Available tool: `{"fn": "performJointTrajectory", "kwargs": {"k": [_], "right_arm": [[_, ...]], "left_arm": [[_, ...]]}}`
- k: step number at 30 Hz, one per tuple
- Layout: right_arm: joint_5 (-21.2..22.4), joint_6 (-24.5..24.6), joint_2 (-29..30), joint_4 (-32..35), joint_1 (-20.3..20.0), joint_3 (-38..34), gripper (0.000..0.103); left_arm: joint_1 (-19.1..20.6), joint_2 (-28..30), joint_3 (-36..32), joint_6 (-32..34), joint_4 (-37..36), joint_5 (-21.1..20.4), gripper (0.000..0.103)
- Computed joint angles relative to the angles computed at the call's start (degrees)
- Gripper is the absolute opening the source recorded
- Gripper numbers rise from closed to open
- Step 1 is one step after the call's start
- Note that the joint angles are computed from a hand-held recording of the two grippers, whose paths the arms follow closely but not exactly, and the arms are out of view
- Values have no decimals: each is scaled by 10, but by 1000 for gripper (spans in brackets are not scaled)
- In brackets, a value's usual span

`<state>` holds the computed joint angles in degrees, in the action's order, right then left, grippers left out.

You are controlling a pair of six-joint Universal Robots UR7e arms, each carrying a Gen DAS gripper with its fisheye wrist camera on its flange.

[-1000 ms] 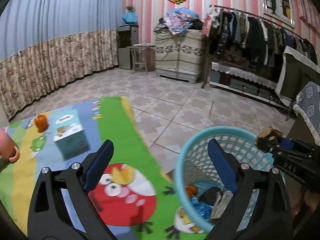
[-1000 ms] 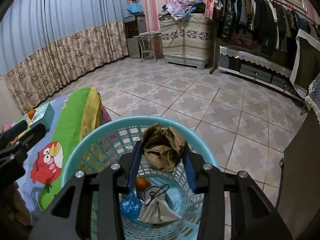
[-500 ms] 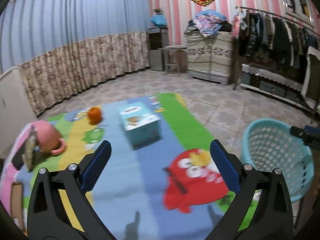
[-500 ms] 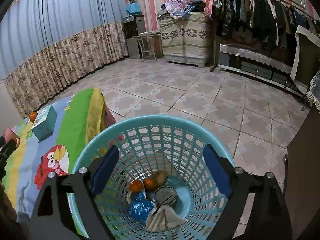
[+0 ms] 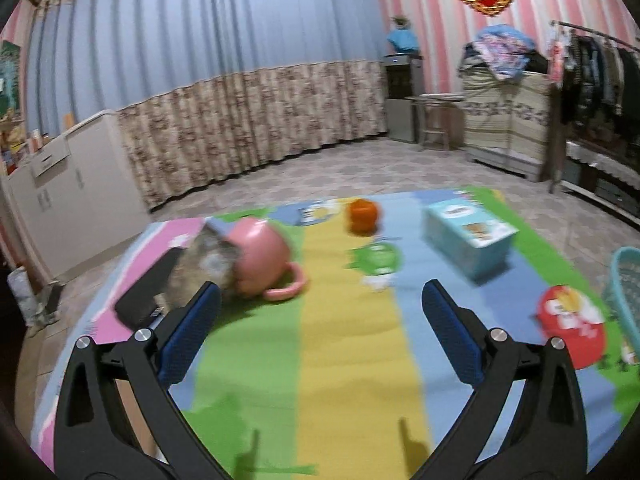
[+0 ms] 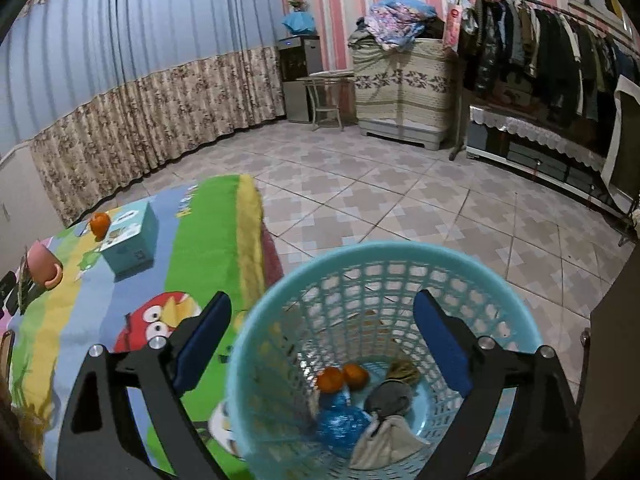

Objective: Collect trash
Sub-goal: 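Reach down and grasp the printed snack packet with the left tool, then grasp the tangerine with the right tool while the left holds the packet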

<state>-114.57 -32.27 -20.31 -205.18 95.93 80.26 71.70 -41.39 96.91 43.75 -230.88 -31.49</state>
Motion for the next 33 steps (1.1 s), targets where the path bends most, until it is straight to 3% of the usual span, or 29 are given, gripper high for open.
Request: {"fn": "performJointTrajectory", "kwargs": {"k": [4, 13, 17, 22, 25, 28, 30, 33], "right_arm": [[-9, -18, 19, -7, 13, -12, 90], [-8, -15, 44, 41, 24, -41, 91], [-22, -27, 61, 56, 29, -62, 91], [-31, -31, 75, 71, 34, -78, 91], [-34, -35, 75, 81, 37, -76, 90], [-29, -47, 74, 77, 42, -66, 91], [-33, -55, 79, 68, 46, -66, 91], [-31, -41, 91, 74, 57, -81, 91]], "left_arm": [[30, -16, -6, -12, 7, 7, 97], [89, -35, -49, -119, 129, 14, 94], [100, -25, -77, -112, 139, 26, 89], [109, -20, -106, -112, 200, 38, 58], [113, -24, -107, -92, 201, 16, 40], [116, -33, -90, -79, 171, -4, 29], [120, -57, -65, -110, 173, -26, 18], [127, -75, -50, -135, 169, -53, 17]]}}
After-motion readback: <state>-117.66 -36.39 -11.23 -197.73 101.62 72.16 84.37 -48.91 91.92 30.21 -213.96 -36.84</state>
